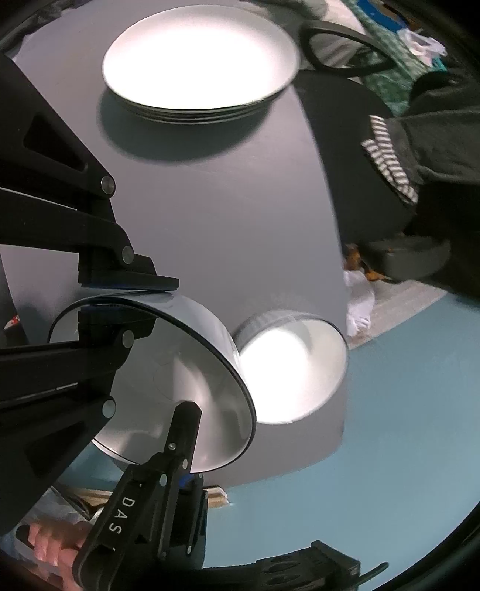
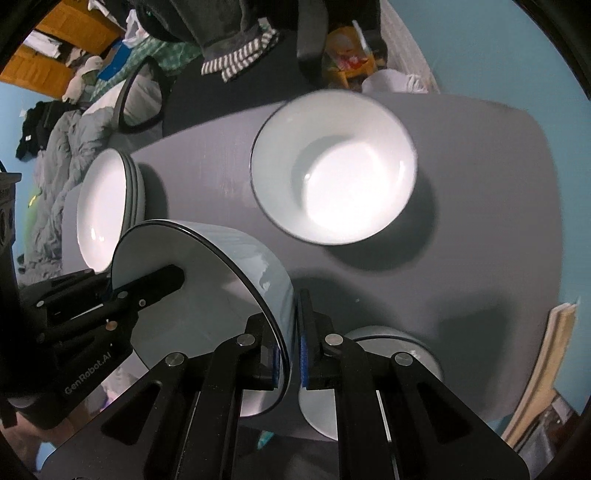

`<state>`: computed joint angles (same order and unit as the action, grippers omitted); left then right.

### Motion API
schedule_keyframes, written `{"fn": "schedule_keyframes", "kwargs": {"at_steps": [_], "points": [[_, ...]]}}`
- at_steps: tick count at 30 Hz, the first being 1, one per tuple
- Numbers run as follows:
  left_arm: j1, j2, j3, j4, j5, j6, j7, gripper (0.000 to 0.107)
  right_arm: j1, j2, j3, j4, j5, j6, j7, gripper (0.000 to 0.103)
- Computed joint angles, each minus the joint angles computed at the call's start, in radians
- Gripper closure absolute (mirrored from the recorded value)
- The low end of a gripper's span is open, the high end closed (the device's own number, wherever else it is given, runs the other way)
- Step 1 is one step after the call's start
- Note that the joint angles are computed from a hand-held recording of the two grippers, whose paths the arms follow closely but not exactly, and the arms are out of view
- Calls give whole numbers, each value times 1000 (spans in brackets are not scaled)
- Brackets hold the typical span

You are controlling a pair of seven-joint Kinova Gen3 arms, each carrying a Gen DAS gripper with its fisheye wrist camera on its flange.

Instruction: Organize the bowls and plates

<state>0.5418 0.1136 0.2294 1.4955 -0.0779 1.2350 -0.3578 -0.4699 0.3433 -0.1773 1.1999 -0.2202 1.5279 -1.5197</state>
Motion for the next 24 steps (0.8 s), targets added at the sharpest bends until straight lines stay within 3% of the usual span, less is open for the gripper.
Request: {"fn": "schedule_keyframes", "kwargs": {"at_steps": [12, 24], "points": [[-18, 81, -28, -135, -36, 47, -112, 102, 16, 88, 23, -201, 15, 73, -25, 95], [-29, 208, -73, -247, 4, 107, -233, 102, 4, 210, 41, -354, 50, 137, -41, 95]]}}
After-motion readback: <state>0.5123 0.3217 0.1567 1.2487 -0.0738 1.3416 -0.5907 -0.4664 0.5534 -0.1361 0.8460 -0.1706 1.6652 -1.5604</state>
